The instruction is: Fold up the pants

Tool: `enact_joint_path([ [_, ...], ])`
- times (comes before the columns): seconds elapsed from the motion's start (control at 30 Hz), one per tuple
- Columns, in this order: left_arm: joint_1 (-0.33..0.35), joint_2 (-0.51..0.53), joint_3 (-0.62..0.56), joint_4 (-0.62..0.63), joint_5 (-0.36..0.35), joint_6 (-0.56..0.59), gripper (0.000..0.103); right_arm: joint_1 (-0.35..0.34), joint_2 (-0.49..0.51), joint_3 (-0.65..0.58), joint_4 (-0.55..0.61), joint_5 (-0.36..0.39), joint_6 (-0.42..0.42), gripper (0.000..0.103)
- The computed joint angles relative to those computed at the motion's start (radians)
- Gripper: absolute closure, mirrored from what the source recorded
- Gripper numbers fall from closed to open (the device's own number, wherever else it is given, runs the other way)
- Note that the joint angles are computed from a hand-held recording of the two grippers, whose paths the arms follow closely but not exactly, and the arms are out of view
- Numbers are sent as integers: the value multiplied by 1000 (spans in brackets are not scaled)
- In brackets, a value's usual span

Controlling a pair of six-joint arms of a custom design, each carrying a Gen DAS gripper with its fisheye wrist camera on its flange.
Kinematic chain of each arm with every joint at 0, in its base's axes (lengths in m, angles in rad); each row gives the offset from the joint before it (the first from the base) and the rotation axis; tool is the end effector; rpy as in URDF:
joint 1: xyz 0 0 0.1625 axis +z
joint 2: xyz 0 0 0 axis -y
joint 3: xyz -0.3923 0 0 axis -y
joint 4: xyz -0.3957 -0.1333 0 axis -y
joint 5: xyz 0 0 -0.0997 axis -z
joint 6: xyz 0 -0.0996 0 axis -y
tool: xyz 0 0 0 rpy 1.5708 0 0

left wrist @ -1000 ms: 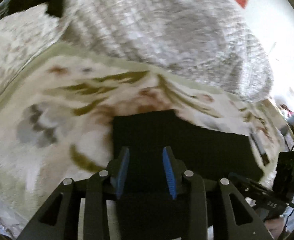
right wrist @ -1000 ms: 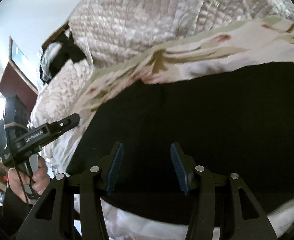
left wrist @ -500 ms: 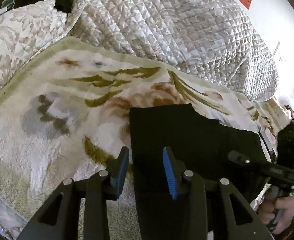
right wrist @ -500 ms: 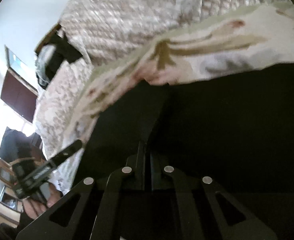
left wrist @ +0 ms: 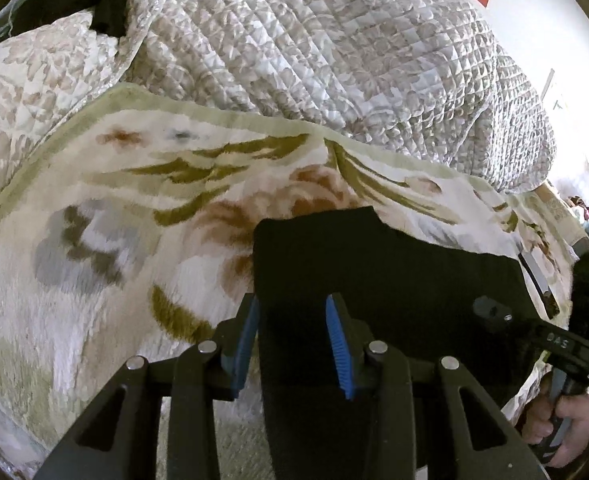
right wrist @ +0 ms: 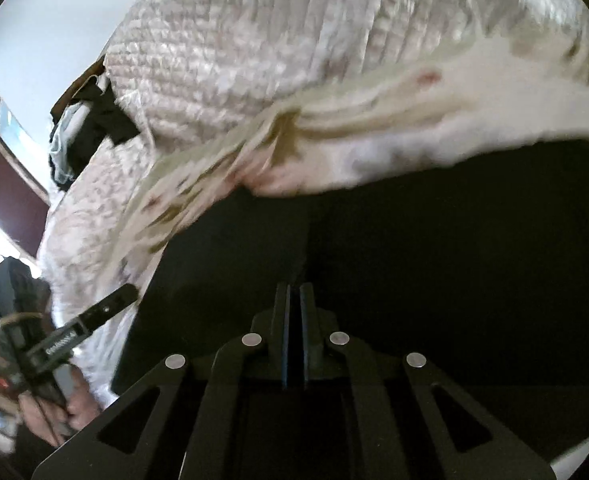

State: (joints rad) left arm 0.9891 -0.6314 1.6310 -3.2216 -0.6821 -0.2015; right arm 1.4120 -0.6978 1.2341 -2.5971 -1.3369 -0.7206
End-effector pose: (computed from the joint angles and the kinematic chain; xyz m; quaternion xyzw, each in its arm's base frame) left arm -0.1800 -0.6571 0.0717 0.0266 0.8660 -0.4224 0.2662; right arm 0.0320 -0.7893 0.1738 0.2943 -0.9179 0.2662 0.0001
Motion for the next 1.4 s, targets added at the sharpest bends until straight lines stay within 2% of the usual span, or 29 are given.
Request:
enact_joint_path([
  [0.1,5,26,-71,55,-7,11,65,1,-5,-2,12,50,-28,100],
  [0.2,23,55,-136,160,-15,-25,65,16,28,-43,59,20,-49,100],
  [0.23,30,61,-148,203,-14,-45,65,22,49,-70,86,-12,-48,100],
  [0.27,35,72,-154,205,-10,-42,65,27,66,-86,85,-48,-42,100],
  [0.3,31,82,-151,164,6,-11,65,24,70,-89,86,-42,-43,100],
  [0.47,7,76,-130,180,53,-37,65,21,28,-21,11,-40,-74,100],
  [0.63,-29,72,-77,138,112,-30,65,12,-36,96,-81,-39,-164,87],
  [0.87,-68,61,-7,125,176,-70,65,-1,-101,248,-200,-46,-280,86],
  [0.93,-73,59,8,135,182,-87,65,3,-88,256,-218,-104,-302,86],
  [1.1,-81,59,21,135,195,-87,65,1,-85,274,-275,-104,-343,85],
  [1.17,-84,58,26,136,198,-95,65,-1,-83,279,-297,-107,-342,80],
  [1.27,-88,51,33,136,198,-113,65,-3,-80,277,-302,-105,-346,79],
  [1.4,-89,40,33,157,223,-146,65,-1,-82,286,-328,-113,-360,72],
])
